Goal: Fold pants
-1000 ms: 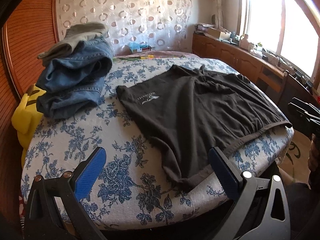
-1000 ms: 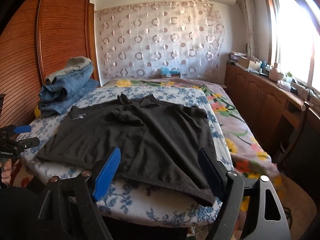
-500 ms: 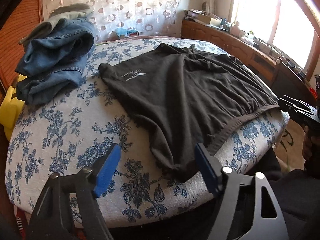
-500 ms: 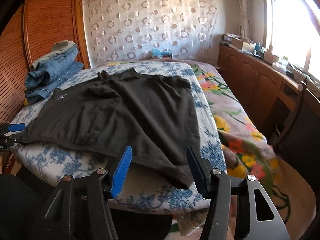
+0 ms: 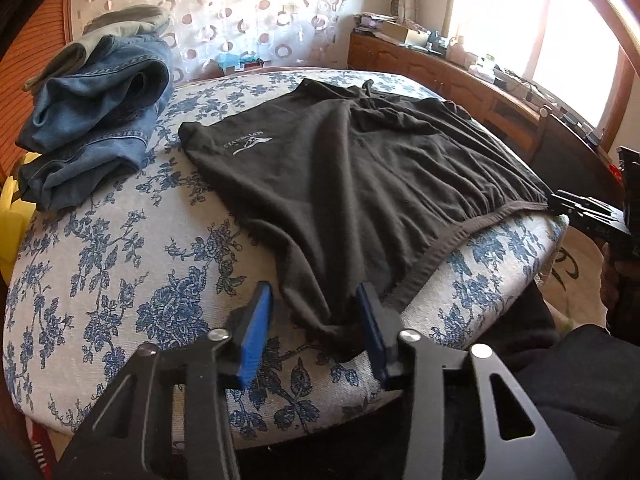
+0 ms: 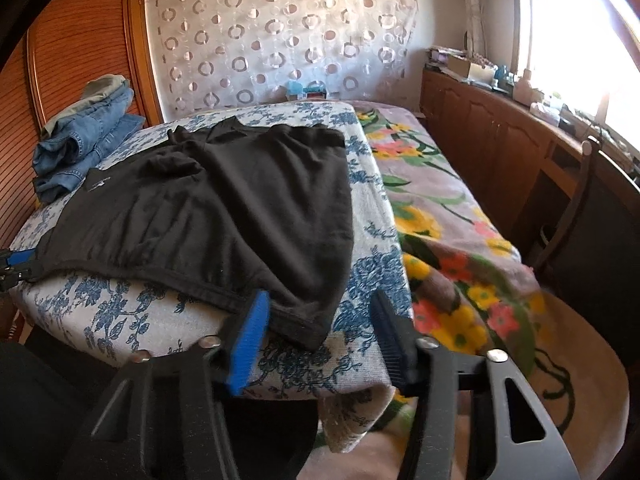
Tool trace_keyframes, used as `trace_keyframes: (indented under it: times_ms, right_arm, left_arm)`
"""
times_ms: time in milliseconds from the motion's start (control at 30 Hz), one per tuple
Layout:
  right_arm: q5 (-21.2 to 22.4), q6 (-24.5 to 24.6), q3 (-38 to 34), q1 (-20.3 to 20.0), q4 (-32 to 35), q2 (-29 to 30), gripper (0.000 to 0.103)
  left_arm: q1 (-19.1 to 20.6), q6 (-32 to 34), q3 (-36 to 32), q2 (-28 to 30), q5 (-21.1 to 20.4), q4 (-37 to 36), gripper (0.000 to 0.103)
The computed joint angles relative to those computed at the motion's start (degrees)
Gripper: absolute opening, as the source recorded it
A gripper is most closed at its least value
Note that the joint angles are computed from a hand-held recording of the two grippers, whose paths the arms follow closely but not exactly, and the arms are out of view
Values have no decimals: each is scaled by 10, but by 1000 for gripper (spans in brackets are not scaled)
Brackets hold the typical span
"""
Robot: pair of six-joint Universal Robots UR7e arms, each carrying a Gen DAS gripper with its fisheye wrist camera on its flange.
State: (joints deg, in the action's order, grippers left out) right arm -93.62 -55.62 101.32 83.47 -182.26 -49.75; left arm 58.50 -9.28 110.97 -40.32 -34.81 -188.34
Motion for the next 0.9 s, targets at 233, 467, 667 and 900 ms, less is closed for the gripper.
trace_keyframes:
  times_ms: [233, 467, 667, 900]
  right_arm:
    - [2, 1, 2, 0, 45, -21, 23]
    - [28, 19, -22, 1, 78, -24, 5]
    - [72, 19, -11, 0, 79, -45, 5]
    - [99, 5, -5, 2, 73, -44, 5]
  left_arm:
    - [2, 2, 3, -4, -18, -6, 21]
    - [0, 3, 16, -13, -4, -34, 7]
    - [2, -7, 28, -18, 0, -35, 7]
    - [1, -15, 45, -34, 15, -40, 6]
